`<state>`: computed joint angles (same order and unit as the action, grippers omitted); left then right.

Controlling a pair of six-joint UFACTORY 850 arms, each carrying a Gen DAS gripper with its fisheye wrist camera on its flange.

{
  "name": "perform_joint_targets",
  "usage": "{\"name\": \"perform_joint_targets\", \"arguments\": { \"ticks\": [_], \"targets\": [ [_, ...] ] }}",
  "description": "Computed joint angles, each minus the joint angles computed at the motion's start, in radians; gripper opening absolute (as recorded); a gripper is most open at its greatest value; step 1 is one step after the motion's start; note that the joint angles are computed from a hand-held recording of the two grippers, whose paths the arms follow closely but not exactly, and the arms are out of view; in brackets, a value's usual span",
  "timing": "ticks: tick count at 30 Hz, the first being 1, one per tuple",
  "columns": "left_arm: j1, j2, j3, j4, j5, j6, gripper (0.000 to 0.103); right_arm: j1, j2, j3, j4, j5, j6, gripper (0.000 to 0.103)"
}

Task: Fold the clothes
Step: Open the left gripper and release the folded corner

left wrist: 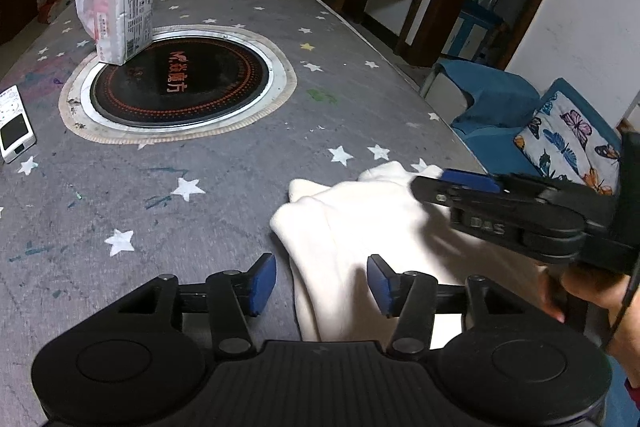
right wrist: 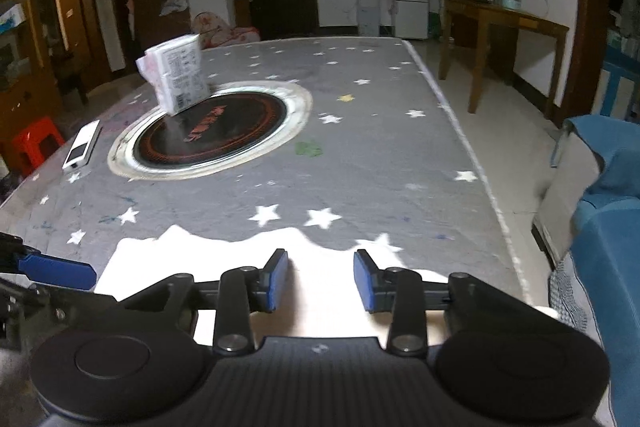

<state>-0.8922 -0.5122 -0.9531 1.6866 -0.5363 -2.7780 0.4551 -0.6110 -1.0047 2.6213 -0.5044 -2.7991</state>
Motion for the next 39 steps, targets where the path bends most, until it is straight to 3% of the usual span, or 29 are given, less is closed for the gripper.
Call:
{"name": "perform_joint_targets", "arguments": {
  "ticks": [7, 11, 18, 27, 39],
  "targets": [
    [-0.013, -0.011, -0.004, -0.044, 0.009, 0.036, 0.057, 0.032, -0.017, -0.014, 0.087, 0.01, -0.082, 0.038],
    [-0.02, -0.011, -0.002, -0.048, 0.0, 0.036, 0.058, 0.033, -0.001, 0.003, 0.034, -0.02, -0.048, 0.04],
    [-0.03, -0.002, 0.013, -0.062, 0.0, 0.026, 0.06, 0.064, -0.023, -0.018, 0.086, -0.002, -0.118, 0.044],
    [-0.037, 0.0, 0.025, -0.076, -0.006, 0.023, 0.061, 0.081, -0.023, -0.02, 0.03, 0.003, -0.088, 0.049],
    [-0.053, -0.013, 0.007, -0.114, -0.02, 0.079, 0.061, -0.022, 0.153, 0.171, -0.078, -0.031, -0.004, 0.052]
  ]
}}
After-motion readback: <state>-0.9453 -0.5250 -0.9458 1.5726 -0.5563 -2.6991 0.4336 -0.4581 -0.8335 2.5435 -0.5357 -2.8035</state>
